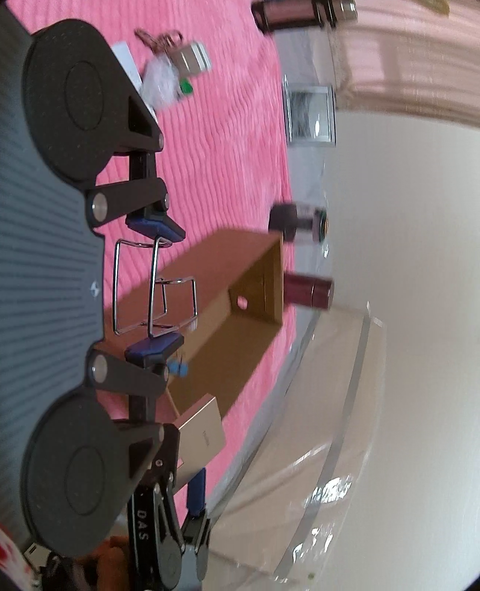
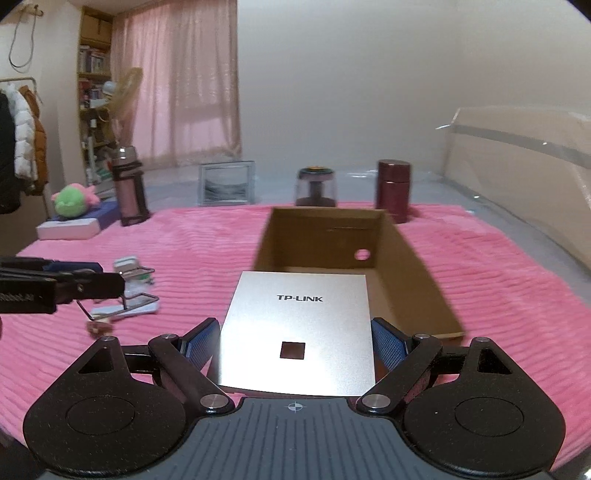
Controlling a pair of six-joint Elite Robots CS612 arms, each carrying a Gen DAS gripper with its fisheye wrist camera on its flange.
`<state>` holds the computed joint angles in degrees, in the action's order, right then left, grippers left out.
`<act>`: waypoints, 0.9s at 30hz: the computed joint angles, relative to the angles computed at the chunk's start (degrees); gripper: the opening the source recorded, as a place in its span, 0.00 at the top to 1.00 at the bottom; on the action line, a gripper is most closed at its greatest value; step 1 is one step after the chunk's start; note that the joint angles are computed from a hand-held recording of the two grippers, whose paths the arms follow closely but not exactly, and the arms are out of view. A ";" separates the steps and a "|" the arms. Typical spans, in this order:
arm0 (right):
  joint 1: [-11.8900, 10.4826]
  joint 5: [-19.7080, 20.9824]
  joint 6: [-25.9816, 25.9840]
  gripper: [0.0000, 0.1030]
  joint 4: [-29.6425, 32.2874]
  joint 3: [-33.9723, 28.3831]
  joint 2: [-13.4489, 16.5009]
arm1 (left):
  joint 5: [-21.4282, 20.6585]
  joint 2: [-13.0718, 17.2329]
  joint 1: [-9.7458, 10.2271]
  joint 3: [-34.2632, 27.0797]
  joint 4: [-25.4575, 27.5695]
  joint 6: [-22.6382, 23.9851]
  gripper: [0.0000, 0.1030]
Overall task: Organize rigid objects
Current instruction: 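Carry the wire stand and the gold plate with both tools over the box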
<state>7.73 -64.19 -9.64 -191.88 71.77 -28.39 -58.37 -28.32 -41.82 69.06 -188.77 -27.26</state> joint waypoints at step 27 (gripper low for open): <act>-3.27 5.46 -19.78 0.18 26.58 -16.34 3.42 | -16.53 9.46 3.71 -27.06 24.01 16.10 0.53</act>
<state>4.46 -58.73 -29.42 -165.30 55.42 -24.97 -74.90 -18.86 -38.11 42.00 -164.75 -11.16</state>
